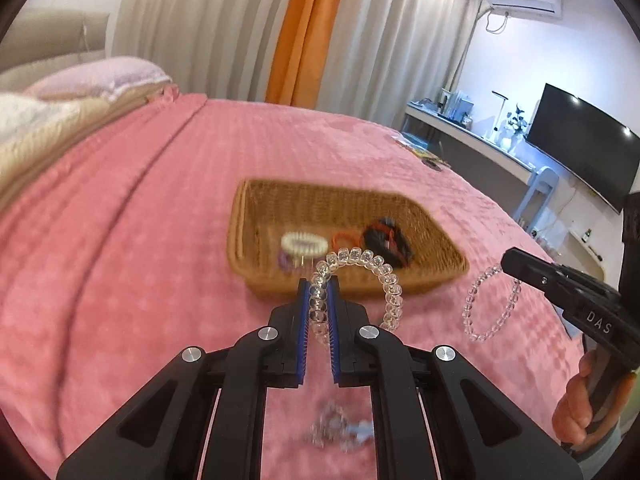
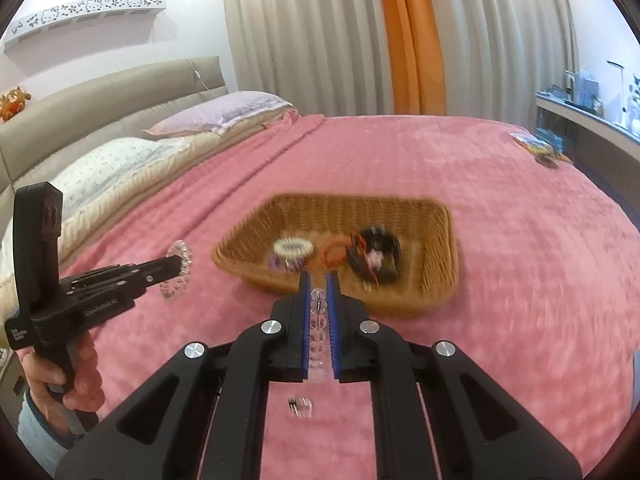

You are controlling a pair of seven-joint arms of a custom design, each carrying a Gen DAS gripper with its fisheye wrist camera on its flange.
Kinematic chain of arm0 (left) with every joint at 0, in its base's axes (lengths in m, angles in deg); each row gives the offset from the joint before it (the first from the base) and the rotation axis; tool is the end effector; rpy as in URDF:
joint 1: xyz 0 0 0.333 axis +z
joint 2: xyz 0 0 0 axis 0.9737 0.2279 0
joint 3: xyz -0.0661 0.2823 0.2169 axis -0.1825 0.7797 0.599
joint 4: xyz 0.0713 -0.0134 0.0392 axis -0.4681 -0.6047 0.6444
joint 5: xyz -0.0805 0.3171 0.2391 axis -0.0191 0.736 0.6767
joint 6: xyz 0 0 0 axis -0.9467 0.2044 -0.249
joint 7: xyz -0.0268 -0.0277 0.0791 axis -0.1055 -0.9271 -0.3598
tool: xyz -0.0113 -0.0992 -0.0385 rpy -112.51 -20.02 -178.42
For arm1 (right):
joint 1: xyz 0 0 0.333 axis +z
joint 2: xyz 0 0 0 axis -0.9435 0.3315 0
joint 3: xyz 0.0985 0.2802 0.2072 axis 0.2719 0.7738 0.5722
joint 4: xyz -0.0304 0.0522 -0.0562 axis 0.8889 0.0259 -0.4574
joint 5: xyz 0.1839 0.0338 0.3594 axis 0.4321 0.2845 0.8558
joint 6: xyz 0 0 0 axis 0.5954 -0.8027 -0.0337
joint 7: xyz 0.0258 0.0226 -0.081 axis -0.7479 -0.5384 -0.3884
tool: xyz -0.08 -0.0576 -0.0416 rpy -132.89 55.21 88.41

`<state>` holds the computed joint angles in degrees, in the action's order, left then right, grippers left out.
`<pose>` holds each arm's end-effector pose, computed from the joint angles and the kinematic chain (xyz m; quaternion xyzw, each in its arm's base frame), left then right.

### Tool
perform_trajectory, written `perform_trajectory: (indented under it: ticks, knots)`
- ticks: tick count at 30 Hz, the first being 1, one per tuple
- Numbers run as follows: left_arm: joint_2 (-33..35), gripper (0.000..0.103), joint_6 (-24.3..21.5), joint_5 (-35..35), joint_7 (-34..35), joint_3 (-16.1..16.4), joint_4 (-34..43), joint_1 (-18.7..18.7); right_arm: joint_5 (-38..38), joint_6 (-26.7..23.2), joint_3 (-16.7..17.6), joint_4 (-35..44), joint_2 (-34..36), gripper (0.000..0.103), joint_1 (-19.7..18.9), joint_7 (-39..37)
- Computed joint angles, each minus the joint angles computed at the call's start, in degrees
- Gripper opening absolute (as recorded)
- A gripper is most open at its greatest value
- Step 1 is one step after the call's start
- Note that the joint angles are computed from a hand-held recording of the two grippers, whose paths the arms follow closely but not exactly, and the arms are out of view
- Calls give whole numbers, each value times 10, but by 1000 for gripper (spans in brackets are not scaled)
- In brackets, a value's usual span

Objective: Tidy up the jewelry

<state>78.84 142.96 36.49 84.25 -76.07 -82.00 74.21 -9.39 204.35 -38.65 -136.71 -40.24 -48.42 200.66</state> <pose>0.7124 -0.2284 0.4986 -0.4597 0.7530 -0.4516 0.1335 0.6313 0.2673 0.5171 -0.5814 0.6472 -0.3014 0.3903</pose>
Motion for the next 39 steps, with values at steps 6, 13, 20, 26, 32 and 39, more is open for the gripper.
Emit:
perform_trajectory:
  ticks: [6, 13, 20, 26, 32, 39]
  knots:
    - [74, 7, -36, 111, -127, 62, 135, -63, 125, -17, 18, 107, 67, 6, -25, -151]
    - [200, 7, -98, 221, -256, 99, 306, -100, 310, -67, 76, 275, 196, 6, -72, -349]
    - [287, 7, -180, 303, -312, 110, 443, -116, 446, -180, 101, 435, 314, 6, -84, -460]
    - [305, 8, -193, 328, -322, 109, 465, -119, 465, -186, 28, 432, 320, 6, -45, -441]
    - [281, 40, -179, 322, -311, 95, 427, -109, 492, -173, 10, 397, 296, 14, -39, -431]
    - [187, 44, -102, 266, -248, 51, 281, -67, 456, -99, -21, 258, 205, 42, -18, -366]
